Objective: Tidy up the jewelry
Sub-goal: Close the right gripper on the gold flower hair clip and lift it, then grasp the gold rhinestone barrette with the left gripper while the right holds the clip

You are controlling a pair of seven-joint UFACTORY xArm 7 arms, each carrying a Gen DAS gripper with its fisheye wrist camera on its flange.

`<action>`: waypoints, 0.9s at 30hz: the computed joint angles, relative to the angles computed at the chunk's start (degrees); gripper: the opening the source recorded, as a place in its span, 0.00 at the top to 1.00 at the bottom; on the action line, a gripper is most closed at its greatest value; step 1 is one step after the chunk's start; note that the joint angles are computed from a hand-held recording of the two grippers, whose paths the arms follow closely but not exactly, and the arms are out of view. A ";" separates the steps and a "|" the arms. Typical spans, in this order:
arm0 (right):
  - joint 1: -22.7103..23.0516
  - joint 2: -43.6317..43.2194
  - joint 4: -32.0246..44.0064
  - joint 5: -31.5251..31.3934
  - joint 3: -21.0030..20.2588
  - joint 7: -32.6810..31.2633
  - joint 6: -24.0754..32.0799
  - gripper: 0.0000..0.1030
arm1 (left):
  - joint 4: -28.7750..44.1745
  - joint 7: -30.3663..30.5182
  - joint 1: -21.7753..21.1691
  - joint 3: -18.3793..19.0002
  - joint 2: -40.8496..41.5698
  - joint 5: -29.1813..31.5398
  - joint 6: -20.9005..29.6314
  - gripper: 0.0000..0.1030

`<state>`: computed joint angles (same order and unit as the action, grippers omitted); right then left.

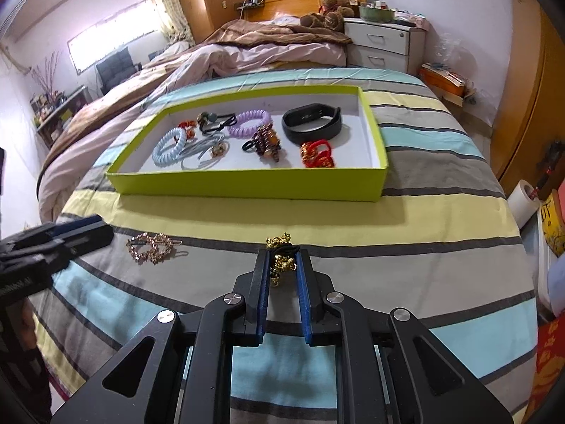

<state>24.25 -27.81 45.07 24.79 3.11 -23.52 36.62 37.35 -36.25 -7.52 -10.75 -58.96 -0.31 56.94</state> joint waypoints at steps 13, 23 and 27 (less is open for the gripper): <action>-0.61 -1.60 -0.56 1.21 -1.62 -0.64 0.89 0.85 | 0.81 1.30 -3.71 -1.03 4.91 -1.63 -1.88 0.56; -0.76 -1.41 -0.31 2.26 -2.03 -1.55 1.26 0.85 | 2.84 -0.39 -3.71 -3.86 6.53 0.56 -0.75 0.56; -0.64 -1.38 -0.39 2.81 -2.08 -2.01 1.29 0.85 | 4.25 -0.26 -3.04 -4.31 9.04 2.67 0.81 0.56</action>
<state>23.61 -29.20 44.68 27.59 1.02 -25.53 37.91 41.60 -36.51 -10.56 -15.06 -49.92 2.36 57.75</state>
